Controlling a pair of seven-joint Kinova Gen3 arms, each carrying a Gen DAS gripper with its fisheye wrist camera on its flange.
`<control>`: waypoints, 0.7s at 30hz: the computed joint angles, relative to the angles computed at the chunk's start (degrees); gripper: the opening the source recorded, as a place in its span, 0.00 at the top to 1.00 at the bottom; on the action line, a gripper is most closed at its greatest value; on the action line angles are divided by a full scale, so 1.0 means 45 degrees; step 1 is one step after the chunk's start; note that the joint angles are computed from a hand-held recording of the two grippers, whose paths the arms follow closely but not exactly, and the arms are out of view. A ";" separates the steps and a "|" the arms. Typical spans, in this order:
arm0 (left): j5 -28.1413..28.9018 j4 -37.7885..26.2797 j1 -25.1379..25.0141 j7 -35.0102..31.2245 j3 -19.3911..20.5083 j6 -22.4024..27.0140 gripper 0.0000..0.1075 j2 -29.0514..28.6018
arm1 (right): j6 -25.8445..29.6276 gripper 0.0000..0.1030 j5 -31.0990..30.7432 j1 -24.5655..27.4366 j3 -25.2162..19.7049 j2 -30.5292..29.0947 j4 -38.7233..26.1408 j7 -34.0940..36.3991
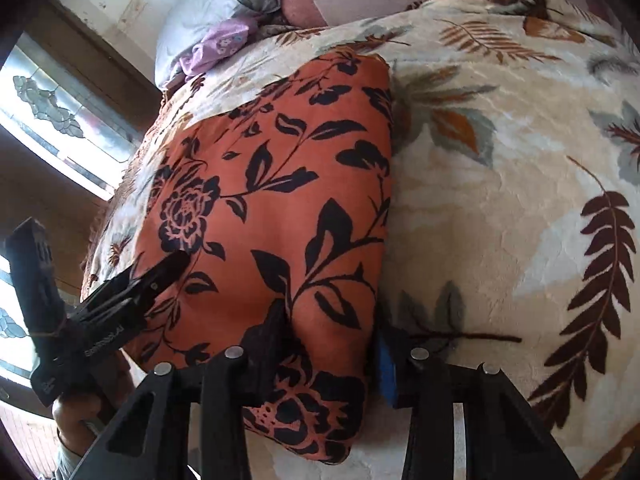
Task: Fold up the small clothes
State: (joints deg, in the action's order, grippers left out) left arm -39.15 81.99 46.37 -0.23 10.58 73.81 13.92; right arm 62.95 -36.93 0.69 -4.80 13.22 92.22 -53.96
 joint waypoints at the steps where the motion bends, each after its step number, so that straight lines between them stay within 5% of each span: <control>1: 0.0065 0.0103 -0.0039 0.0068 -0.0004 -0.0139 0.23 -0.0097 | 0.0518 0.51 -0.0518 0.0457 -0.0125 0.0216 -0.0210 0.0007; 7: 0.0093 -0.0031 -0.0070 0.0017 0.0028 -0.0045 0.23 -0.0002 | 0.2140 0.17 -0.3425 0.3287 -0.1447 0.2327 -0.1873 -0.1056; 10: 0.0124 0.0062 -0.0093 0.0019 0.0011 -0.0182 0.23 -0.0072 | 0.3003 0.23 -0.3836 0.2371 -0.0898 0.3860 -0.3166 -0.2329; 11: 0.0114 0.0081 -0.0093 0.0038 0.0008 -0.0173 0.23 -0.0079 | 0.3123 0.44 -0.3680 0.2016 -0.0798 0.3978 -0.3277 -0.2435; 14: 0.0200 0.0220 -0.0200 0.0012 0.0031 -0.0371 0.23 -0.0189 | 0.2480 0.63 -0.2280 0.0397 0.0280 0.2918 -0.3233 -0.1730; 18: 0.0172 0.0013 -0.0190 -0.0205 0.0031 -0.0153 0.22 -0.0004 | 0.1197 0.63 -0.1786 0.0906 -0.0323 0.2352 -0.1942 -0.1730; 21: 0.0302 0.0295 -0.0298 -0.0100 0.0008 -0.0502 0.23 -0.0233 | 0.1578 0.36 -0.2174 0.1429 -0.0664 0.2425 -0.2252 -0.1769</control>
